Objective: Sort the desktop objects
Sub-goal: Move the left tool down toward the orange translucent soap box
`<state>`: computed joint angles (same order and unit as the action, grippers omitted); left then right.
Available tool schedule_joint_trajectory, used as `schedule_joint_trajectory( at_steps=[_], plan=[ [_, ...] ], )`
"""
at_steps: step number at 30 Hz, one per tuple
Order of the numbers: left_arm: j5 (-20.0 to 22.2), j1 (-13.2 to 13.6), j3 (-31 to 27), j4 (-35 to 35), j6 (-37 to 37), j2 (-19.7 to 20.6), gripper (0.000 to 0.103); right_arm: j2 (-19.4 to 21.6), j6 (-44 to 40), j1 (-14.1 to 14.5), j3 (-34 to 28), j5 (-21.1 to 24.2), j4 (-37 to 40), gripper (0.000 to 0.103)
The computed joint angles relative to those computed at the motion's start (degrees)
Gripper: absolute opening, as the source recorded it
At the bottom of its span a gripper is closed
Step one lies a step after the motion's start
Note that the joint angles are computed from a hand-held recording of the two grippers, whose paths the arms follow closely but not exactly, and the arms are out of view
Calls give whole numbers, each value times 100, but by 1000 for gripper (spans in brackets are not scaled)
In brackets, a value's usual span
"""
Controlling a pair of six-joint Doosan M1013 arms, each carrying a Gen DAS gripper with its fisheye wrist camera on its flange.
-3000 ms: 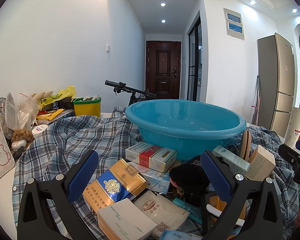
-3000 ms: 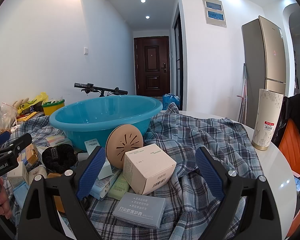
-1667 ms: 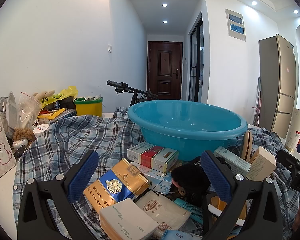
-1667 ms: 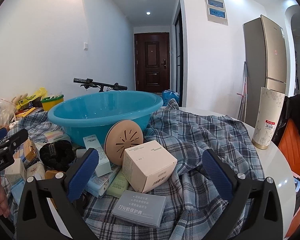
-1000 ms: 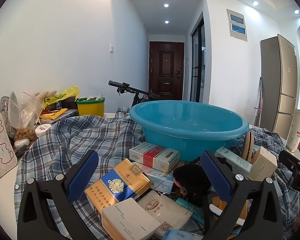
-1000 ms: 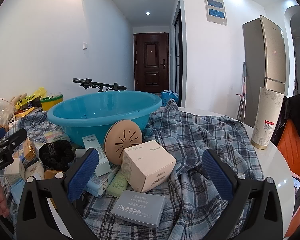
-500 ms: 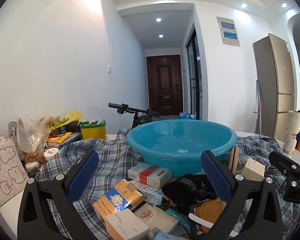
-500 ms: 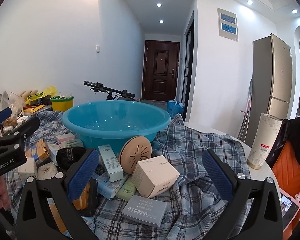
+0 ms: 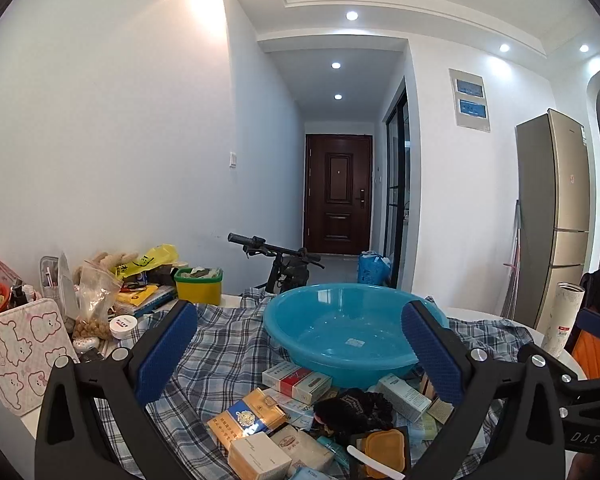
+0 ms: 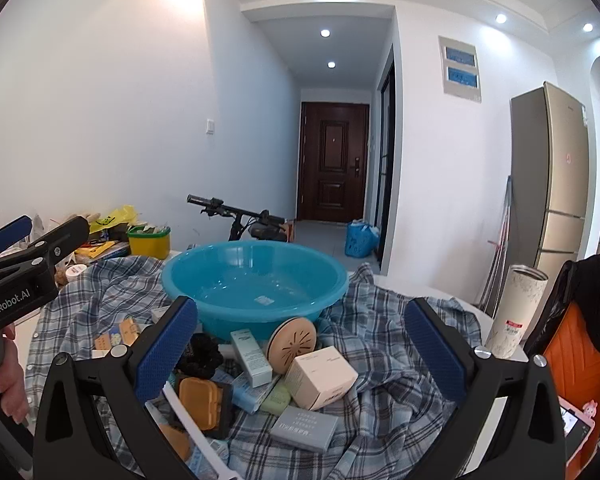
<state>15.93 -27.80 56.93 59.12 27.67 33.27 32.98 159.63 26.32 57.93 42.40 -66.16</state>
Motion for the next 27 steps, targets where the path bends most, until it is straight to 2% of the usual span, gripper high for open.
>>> schedule_joint_trajectory(
  at_steps=[4, 8, 10, 12, 18, 22, 27],
  plan=[
    [357, -36, -164, -837, 897, 60, 103, 37, -228, 71, -78, 236, -24, 103],
    [764, -1, -472, -2386, 2377, 219, 103, 68, -464, 43, -148, 315, 347, 103],
    [886, 50, -575, -3168, 2948, 284, 103, 130, -726, 12, -261, 441, 690, 103],
    [1063, 94, -702, -3804, 3416, 365, 103, 122, -842, -29, -217, 338, 916, 103],
    [1633, 111, -939, -4171, 3803, 530, 103, 153, -1122, -87, -167, 308, 1395, 103],
    [1662, 157, -867, -4632, 4269, 530, 103, 134, -1180, -110, -53, 292, 1629, 103],
    [1968, 151, -920, -4733, 4537, 611, 103, 162, -1292, -141, -1, 370, 1920, 103]
  ],
)
